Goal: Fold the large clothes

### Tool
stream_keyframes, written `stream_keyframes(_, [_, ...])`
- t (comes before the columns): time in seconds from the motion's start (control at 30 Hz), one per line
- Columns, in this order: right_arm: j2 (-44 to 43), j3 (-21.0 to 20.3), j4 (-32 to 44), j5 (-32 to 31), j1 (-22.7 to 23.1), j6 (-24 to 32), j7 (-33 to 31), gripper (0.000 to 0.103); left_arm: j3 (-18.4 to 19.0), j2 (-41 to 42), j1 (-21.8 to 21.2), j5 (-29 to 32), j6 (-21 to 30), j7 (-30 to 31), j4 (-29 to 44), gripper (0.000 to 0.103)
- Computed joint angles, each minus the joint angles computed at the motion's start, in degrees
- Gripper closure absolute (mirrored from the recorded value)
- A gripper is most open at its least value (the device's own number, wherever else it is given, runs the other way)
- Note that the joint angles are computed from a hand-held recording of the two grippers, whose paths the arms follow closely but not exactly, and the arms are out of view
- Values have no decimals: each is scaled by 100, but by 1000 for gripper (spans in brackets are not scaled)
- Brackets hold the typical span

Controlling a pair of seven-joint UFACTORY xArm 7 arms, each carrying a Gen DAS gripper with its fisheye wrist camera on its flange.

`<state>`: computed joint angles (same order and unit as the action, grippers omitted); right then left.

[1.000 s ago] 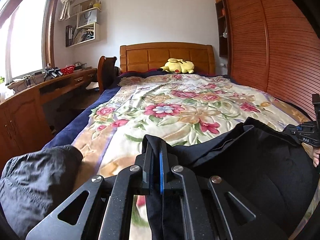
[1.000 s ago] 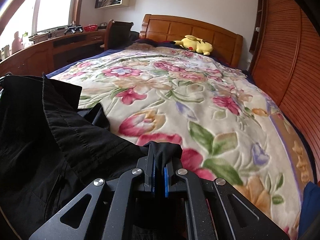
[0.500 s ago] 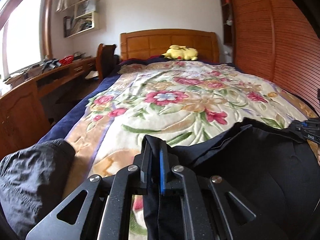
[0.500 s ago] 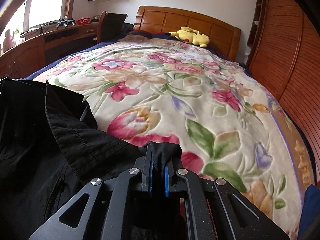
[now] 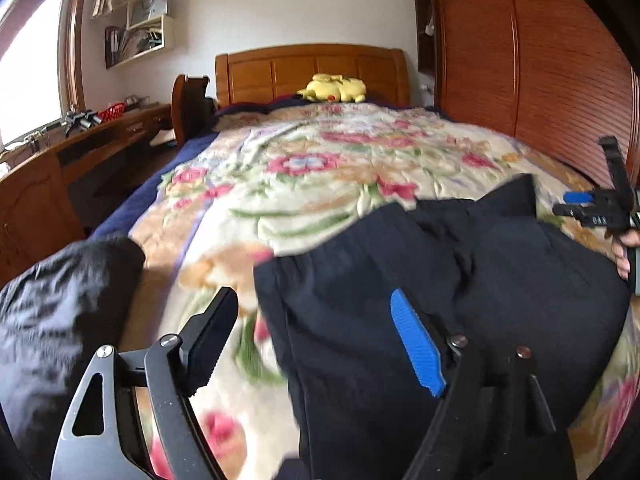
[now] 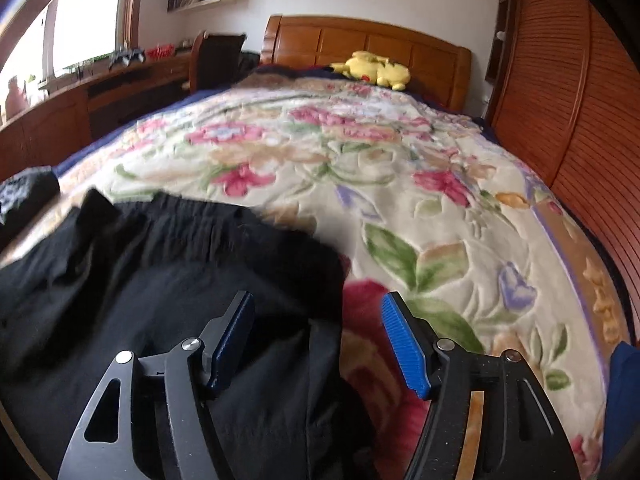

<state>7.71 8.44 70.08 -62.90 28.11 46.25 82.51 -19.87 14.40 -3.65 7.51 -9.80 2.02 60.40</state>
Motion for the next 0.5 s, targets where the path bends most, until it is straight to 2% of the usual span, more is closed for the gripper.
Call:
stream_keyframes(0.07, [50,-28,15,204,-61,-57,-87,35,244,-102,-218,-66,-92,-38,-207,23])
stream_keyframes(0.13, [125,-73,53,362,-123,-181,-166,35,96,-129,-57,15,-87,-99,-355,23])
stream_keyframes(0.23, [370,-137,284,793,-183,-208,-544,35,80,-125,-18,73,-124,-175,-499,23])
stream_keyframes(0.33, [550,-222,410,1228,-236,-396,-921,35,-252,-65,380,264,-213,-365,-545,23])
stream_keyframes(0.43, [560,-325,375,1496,-271,-688,-1114,35,-21,-9,176,280,-256,-491,-543,23])
stream_keyframes(0.5, [514,-369,305,1635,-305,-914,-1194,39,205,5,-45,255,-293,-514,-559,23])
